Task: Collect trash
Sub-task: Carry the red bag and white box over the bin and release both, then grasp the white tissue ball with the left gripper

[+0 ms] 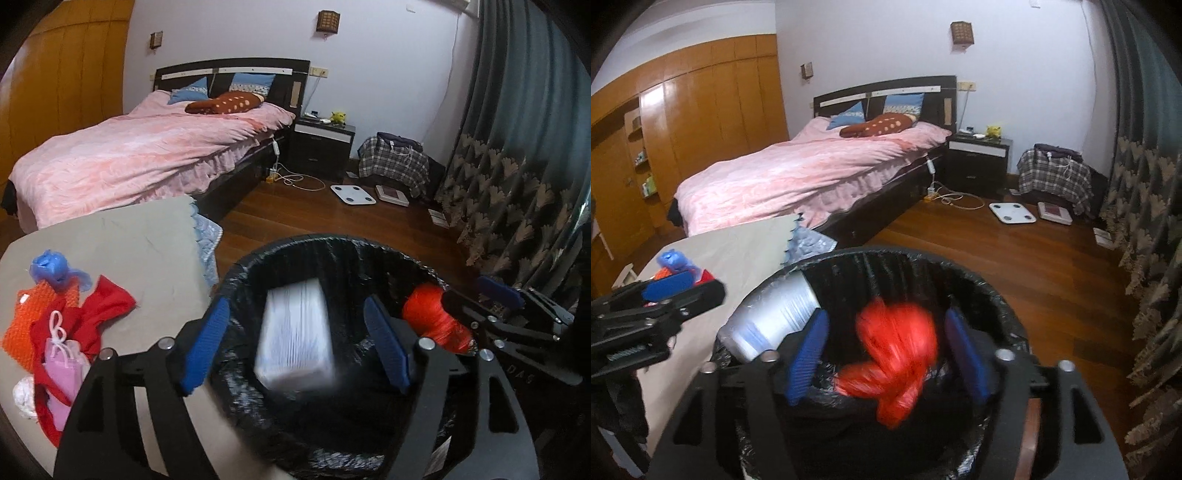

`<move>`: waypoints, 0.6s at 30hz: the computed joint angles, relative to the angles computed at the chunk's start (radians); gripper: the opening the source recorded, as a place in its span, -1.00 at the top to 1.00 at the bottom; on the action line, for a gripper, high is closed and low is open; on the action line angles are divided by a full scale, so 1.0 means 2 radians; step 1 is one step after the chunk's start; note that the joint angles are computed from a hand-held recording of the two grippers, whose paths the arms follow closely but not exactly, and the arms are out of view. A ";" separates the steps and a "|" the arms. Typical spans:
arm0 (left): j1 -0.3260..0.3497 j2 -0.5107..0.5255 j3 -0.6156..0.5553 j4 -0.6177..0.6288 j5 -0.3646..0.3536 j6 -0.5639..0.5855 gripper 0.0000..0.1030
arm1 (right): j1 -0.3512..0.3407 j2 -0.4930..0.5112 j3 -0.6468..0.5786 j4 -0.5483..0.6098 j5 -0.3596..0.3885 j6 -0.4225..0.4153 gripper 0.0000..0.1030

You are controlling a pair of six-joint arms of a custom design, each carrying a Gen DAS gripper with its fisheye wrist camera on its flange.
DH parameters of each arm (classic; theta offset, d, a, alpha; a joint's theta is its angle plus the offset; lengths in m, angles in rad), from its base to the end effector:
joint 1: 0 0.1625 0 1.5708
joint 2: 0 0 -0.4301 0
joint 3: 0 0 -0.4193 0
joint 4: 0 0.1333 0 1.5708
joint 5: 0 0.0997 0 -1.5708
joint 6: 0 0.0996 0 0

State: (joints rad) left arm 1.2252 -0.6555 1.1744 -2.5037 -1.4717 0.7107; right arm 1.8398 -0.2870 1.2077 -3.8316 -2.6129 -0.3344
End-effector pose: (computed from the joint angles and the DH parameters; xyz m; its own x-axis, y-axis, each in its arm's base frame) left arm -0.1486 -0.8353 0.1661 -0.5175 0.7890 -0.3311 0.8546 0.4574 -0.2458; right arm 0.2417 -0.6989 0.0360 -0.6504 0.5665 0.5060 -0.2903 0.4302 -0.8548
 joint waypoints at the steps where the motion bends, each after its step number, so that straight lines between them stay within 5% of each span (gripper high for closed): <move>1: 0.003 -0.002 -0.004 0.002 0.001 0.002 -0.52 | 0.001 0.003 -0.005 -0.004 -0.002 -0.006 -0.68; 3: 0.007 -0.006 -0.005 -0.013 0.006 0.005 -0.62 | 0.003 0.011 -0.019 -0.020 -0.005 -0.028 -0.89; 18: 0.047 -0.027 -0.044 -0.105 0.079 0.023 -0.76 | 0.013 0.077 -0.145 0.112 0.084 0.011 -0.89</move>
State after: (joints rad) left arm 1.3194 -0.7103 1.0863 -2.7130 -1.3132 0.7558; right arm 1.8667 -0.1324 0.9167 -3.6080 -2.4440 -0.3128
